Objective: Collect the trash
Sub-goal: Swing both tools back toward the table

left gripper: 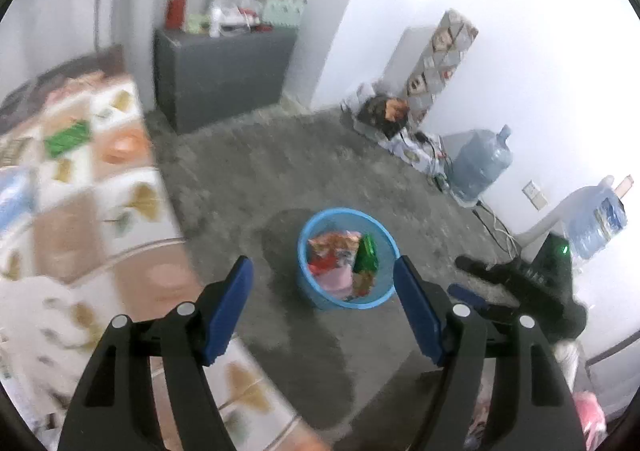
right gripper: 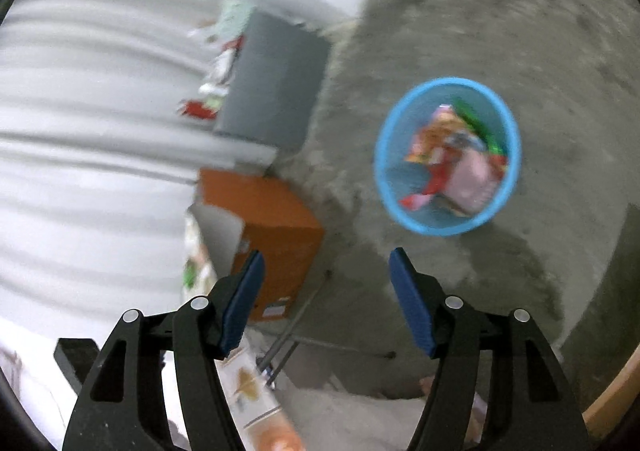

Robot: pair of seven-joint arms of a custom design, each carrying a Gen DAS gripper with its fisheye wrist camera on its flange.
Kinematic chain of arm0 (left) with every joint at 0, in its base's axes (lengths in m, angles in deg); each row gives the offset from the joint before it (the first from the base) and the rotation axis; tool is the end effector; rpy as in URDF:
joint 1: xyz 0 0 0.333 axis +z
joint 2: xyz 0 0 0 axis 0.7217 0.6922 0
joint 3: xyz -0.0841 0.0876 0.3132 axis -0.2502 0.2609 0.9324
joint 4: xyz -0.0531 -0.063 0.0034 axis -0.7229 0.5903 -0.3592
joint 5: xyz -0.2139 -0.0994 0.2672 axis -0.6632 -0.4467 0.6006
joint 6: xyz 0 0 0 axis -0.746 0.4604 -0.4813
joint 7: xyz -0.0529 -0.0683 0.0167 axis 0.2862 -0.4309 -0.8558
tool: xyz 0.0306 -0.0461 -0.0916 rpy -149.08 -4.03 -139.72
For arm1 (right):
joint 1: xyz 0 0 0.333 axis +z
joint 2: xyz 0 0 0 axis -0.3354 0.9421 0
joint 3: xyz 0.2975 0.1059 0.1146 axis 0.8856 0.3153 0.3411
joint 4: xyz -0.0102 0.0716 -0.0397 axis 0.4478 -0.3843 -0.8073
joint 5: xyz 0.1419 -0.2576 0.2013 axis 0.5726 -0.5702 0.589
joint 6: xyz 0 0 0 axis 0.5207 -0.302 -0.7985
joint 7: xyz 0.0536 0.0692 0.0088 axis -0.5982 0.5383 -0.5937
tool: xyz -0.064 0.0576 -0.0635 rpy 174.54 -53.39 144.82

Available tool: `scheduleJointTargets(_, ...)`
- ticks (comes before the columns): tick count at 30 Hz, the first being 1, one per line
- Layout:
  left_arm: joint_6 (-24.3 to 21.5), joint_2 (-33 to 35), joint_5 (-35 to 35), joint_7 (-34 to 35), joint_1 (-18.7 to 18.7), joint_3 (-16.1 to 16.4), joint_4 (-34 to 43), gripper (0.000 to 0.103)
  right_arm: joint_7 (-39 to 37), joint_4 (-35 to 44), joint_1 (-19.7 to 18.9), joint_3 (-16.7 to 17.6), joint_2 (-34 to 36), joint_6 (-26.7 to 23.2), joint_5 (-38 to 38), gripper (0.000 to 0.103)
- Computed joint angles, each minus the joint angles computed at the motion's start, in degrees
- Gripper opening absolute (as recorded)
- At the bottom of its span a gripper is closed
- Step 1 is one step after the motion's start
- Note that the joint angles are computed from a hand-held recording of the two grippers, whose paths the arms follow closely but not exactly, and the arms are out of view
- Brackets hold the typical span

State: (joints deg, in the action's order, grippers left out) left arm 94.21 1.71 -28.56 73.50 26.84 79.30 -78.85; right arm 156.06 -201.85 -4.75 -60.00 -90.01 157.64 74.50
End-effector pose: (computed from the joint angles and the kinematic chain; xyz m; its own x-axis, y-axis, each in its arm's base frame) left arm 0.4188 -0.1772 0.6017 -0.2334 -0.9257 0.2976 -0.7886 0.0011 -0.6149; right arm 0.4077 0.0657 0.4827 -0.2364 -0.5385 -0.8088 -0.7679 0.6136 -0.1840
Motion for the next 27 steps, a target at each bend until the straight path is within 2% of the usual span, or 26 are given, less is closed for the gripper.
scheduleJointTargets(6,1.0,-14.7,5.3,-1.7,3.5,2.5,-10.4,0.071,-2.4,4.4,3.9,2.7,0.0,-1.4,-1.9,0.064)
scheduleJointTargets(8,0.0,-19.8,7.2,-2.6,5.0,4.4,-13.6,0.071,-2.0,6.3,5.2,3.5,0.8,-2.4,-4.0,0.064)
scheduleJointTargets(12,-3.1,-29.0,11.3,-4.2,9.8,8.3,-18.2,0.071,-1.5,10.4,8.0,5.7,2.5,-2.8,-9.6,0.065)
scheduleJointTargets(15,-5.2,-34.6,14.8,-4.7,15.4,11.5,-20.0,0.071,1.5,13.9,9.9,8.5,4.6,-1.7,-18.6,0.064)
scheduleJointTargets(20,-7.4,-37.1,18.6,-4.7,23.8,17.3,-19.7,0.074,4.3,19.4,13.1,10.7,9.7,-2.6,-29.7,0.065)
scheduleJointTargets(23,-8.9,-34.8,17.6,-2.7,25.2,23.4,-17.4,0.074,7.2,24.7,14.7,11.7,14.4,-5.0,-35.9,0.066)
scheduleJointTargets(27,-9.7,-28.7,11.7,-1.3,25.9,31.0,-13.4,0.074,12.9,30.9,15.9,13.0,19.5,-6.6,-46.8,0.066)
